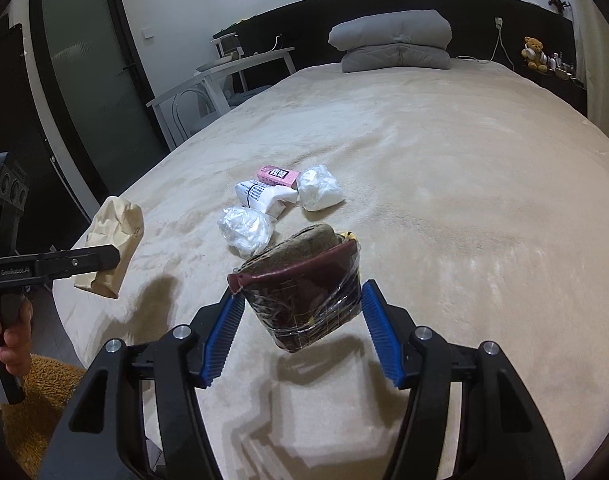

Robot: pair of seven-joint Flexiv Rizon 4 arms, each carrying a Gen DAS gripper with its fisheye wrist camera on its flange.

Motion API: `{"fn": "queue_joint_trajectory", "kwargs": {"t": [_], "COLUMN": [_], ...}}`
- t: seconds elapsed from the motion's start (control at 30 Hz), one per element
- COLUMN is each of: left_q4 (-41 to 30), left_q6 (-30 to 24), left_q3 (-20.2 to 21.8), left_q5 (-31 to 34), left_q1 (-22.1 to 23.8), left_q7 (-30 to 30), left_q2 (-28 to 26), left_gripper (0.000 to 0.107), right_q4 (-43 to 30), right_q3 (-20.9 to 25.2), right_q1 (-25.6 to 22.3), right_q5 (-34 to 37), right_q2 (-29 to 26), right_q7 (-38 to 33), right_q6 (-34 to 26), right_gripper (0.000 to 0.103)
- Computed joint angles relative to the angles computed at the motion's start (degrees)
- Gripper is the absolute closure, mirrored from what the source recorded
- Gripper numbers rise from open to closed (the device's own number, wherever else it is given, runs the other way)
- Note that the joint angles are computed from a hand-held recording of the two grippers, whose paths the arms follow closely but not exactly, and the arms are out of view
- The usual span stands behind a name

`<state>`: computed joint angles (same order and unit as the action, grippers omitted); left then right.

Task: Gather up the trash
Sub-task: 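Lift the paper bag and brown snack and carry both down over the floor bin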

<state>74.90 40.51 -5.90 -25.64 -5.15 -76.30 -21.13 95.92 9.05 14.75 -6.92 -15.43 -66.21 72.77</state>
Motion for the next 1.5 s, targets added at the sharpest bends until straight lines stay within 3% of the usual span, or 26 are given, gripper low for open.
{"fn": "queue_joint_trajectory", "kwargs": {"t": [0.37,0.67,0.9,1.27,1.5], "left_q4": [13.25,23.91,32.25,40.03,42.10], "left_q6": [5.86,9.43,13.06,16.75,16.95], "left_q3": [-0.51,1.40,3.09,4.74,5.23], "left_q5": [-8.67,-14.62,-18.19,-20.26,-20.90], "left_q1": [-1.18,-4.12,-7.30,-11.41,-12.70], "left_q7": [9.44,15.04,17.27,17.46,18.28], "left_q2": [10.28,18.53,24.96,31.14,31.86], "left_gripper": [0.059,0.059,0.059,0.059,0.059], "right_q4": [17.11,24.71,29.22,34.77,35.80], "right_q3": [-3.10,-0.34,2.77,6.75,7.89], "right_q1": [2.30,-0.41,-3.07,-5.42,-4.41], "right_q5": [-17.89,-32.85,-41.36,-39.16,-34.95], "right_q2": [11.01,16.27,20.37,25.84,26.23], "right_q7": [19.87,34.78,42.36,44.86,41.79], "right_q6": [7.49,8.75,10.21,13.30,12.66], "right_gripper": [0.043,0.043,0.043,0.043,0.043]}}
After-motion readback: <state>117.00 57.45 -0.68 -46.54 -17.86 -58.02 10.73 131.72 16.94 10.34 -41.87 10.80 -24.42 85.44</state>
